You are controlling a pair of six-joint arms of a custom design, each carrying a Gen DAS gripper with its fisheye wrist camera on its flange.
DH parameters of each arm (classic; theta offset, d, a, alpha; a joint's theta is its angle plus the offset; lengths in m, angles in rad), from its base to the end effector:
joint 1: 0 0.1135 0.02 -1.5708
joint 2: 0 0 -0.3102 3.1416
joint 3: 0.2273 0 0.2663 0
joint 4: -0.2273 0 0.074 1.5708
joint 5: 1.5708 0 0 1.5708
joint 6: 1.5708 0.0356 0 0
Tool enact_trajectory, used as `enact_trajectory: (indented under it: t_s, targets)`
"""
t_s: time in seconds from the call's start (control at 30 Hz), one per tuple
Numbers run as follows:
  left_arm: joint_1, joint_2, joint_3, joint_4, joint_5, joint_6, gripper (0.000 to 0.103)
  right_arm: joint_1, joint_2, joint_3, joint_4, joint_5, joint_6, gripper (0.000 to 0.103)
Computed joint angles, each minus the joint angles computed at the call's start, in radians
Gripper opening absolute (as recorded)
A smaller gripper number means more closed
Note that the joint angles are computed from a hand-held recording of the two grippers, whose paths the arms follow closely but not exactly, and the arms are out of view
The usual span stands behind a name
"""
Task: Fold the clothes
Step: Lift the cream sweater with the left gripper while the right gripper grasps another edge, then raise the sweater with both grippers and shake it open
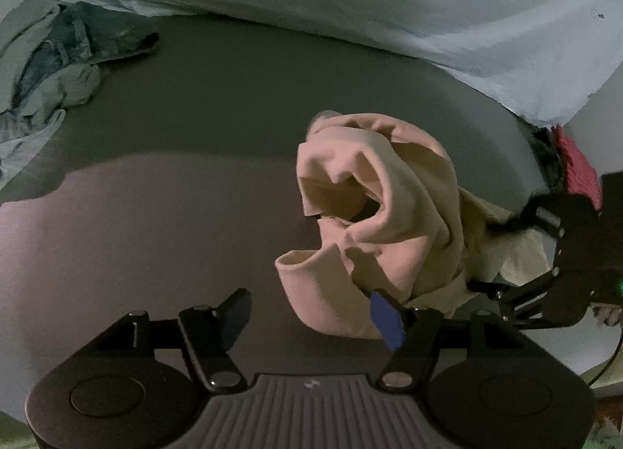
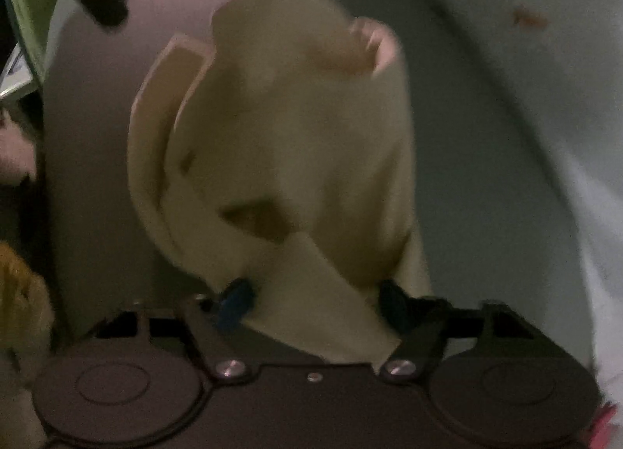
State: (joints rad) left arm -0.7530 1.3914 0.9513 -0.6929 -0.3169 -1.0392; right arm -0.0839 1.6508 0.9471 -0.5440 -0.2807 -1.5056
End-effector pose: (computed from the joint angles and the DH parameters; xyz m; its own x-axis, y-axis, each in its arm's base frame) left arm 0.2051 -0.1770 0.2648 -0.8120 -0.3615 -0.4582 -0.2891 0.9311 -0.2224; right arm 0.3155 -0.0166 0.1980 -0.0545 -0.9576 -0.2828 -0.9434 0.1422 -0.2997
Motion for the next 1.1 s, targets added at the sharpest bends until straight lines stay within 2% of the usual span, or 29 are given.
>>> enact_trajectory:
  t_s: [0.03, 0.07, 0.1, 0.13, 0.2, 0.33, 0.47, 0.5, 0.53, 0.6, 0.73, 0.83, 0.9, 1.0, 1.1]
  targets:
    - [-0.004, -0.004, -0.003, -0.001, -0.006, -0.011, 0.072, -0.006, -0.014, -0.032, 0.035, 0.005, -0.009, 0.042]
    - [-0.007, -0.008, -0.009, 0.0, -0.009, -0.021, 0.072, -0.012, -0.029, -0.065, 0.071, 0.01, -0.017, 0.038]
    - [-0.007, -0.011, -0.016, 0.007, -0.007, -0.03, 0.072, -0.026, -0.056, -0.102, 0.104, -0.007, -0.021, 0.023]
    - [-0.003, -0.011, -0.027, 0.024, 0.0, -0.036, 0.072, -0.042, -0.086, -0.138, 0.127, -0.027, -0.014, 0.013]
    - [0.022, -0.004, -0.059, 0.086, 0.04, -0.043, 0.072, -0.079, -0.168, -0.238, 0.228, -0.078, 0.005, 0.007]
    - [0.111, 0.053, -0.126, 0.267, 0.173, -0.041, 0.072, -0.164, -0.345, -0.435, 0.47, -0.19, 0.007, 0.005]
    - [0.16, 0.187, -0.105, 0.398, 0.24, -0.019, 0.068, -0.249, -0.405, -0.514, 0.677, -0.301, -0.029, 0.005]
    - [0.153, 0.216, -0.082, 0.396, 0.222, -0.009, 0.056, -0.264, -0.392, -0.509, 0.718, -0.318, -0.031, 0.005]
    - [0.145, 0.239, -0.056, 0.384, 0.207, -0.006, 0.036, -0.272, -0.395, -0.52, 0.769, -0.327, -0.01, 0.005]
    - [0.132, 0.245, -0.028, 0.372, 0.199, -0.015, 0.009, -0.271, -0.383, -0.532, 0.868, -0.319, 0.056, 0.005]
    - [0.038, 0.166, 0.043, 0.303, -0.012, -0.009, 0.007, -0.251, -0.377, -0.512, 1.041, -0.292, 0.261, 0.005]
    - [-0.012, 0.119, 0.165, 0.223, -0.22, 0.073, 0.006, -0.199, -0.368, -0.504, 1.243, -0.231, 0.44, 0.004]
    - [-0.028, 0.087, 0.237, 0.233, -0.338, 0.137, 0.006, -0.161, -0.371, -0.463, 1.335, -0.169, 0.562, 0.004]
    - [-0.057, 0.057, 0.347, 0.334, -0.512, 0.31, 0.006, -0.105, -0.351, -0.355, 1.453, -0.05, 0.734, 0.004]
    - [-0.111, 0.049, 0.441, 0.561, -0.663, 0.578, 0.006, -0.061, -0.342, -0.205, 1.483, 0.067, 0.879, 0.004]
